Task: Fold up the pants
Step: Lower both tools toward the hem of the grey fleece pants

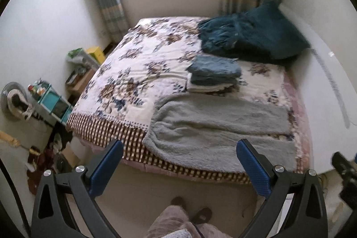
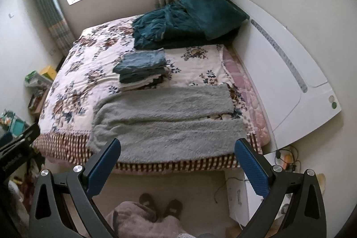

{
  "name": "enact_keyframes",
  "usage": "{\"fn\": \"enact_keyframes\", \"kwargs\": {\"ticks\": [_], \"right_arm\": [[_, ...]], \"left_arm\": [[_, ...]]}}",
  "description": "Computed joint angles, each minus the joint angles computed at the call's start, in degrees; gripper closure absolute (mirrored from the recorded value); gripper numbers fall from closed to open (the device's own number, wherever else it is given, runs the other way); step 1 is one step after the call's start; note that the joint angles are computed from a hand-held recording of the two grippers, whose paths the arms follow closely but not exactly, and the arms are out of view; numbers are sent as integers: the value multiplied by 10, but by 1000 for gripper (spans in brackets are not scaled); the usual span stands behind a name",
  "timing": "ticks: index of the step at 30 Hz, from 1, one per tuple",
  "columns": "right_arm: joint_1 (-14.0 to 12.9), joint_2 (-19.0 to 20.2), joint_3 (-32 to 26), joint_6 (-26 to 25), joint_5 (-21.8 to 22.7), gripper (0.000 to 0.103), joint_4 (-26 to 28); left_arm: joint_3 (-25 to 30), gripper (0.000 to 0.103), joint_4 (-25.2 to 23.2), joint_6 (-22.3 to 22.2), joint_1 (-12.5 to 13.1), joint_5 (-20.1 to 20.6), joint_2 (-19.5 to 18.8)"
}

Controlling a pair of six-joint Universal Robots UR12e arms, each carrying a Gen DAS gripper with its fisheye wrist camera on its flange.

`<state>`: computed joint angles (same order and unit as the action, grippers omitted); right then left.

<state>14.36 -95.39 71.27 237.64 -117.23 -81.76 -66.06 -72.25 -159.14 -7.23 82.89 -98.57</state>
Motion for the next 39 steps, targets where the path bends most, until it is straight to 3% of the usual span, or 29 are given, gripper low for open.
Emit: {"fn": "enact_keyframes", "kwargs": {"ticks": [4,10,20,27,35,39], "right_arm": [[-56,-4,46,-38,29,0,-41],[-124,33,84,-84,61,0,-84],[-226,146,91,-142,111,0,-146],[-278,217,107,-216,128,0,-196],[-345,271,165,-327,132,0,-226],[-365,304,173,-394,130,0,-221]], "left_arm": [[8,0,16,-6,-19,43,-37],[52,0,29,-3,-51,97,-120],[254,0,-83,22,-93,119,-312],[357,0,-103,46,-121,157,-419],[434,0,-80,127,-153,210,-524],[467,0,-85,168,-168,216,-564]]}}
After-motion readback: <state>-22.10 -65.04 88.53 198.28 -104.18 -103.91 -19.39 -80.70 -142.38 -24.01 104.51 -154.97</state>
